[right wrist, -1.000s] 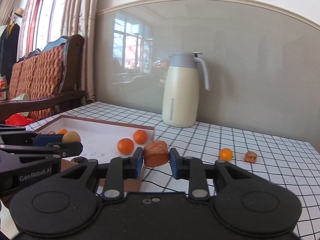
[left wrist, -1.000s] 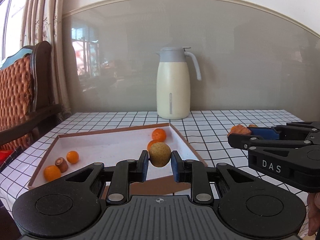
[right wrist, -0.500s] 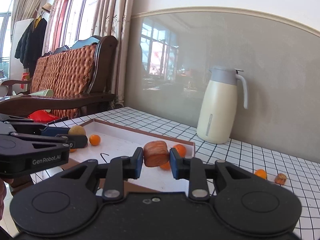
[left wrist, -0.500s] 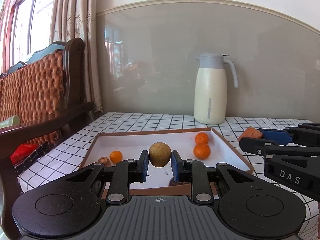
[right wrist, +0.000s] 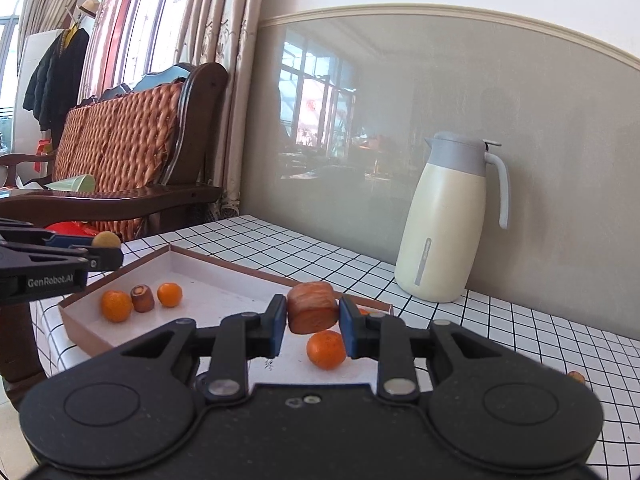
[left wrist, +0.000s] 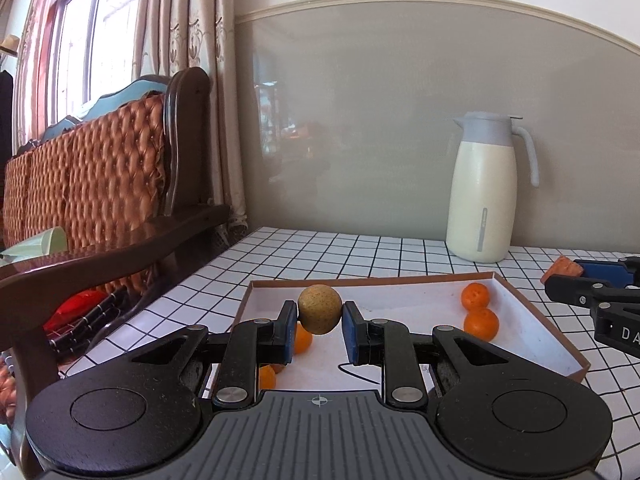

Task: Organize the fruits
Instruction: 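Carry the brown round fruit and reddish-brown piece in both tools over the tray, then open the left tool to drop the brown fruit while the right tool releases its piece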

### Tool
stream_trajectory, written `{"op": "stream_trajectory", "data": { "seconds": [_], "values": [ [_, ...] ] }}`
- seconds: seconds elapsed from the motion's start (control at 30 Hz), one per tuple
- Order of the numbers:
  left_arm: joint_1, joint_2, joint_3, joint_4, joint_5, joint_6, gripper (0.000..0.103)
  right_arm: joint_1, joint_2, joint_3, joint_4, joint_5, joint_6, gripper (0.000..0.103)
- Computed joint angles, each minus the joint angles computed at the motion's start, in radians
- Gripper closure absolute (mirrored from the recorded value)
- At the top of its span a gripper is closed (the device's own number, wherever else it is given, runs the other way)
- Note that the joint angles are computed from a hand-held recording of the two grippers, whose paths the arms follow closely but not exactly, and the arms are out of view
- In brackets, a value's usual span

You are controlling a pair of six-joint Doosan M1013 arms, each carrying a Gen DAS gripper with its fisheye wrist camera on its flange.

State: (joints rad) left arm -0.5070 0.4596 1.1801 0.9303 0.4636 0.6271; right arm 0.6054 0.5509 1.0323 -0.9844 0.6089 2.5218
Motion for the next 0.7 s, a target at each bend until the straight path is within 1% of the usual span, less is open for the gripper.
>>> {"op": "stream_trajectory", "data": {
  "seconds": [0.27, 0.7],
  "values": [
    [0.028, 0.045, -0.067, -0.064, 0.021, 0.023, 0.078, -0.017, 0.048, -0.075, 0.069, 0.021, -0.055, 0.083],
    [0.063, 0.123, -0.183, -0.192, 0.043, 0.146, 0.078, -0.049, 0.116, -0.188, 0.155, 0.08, -0.116, 0.083]
  ]
}}
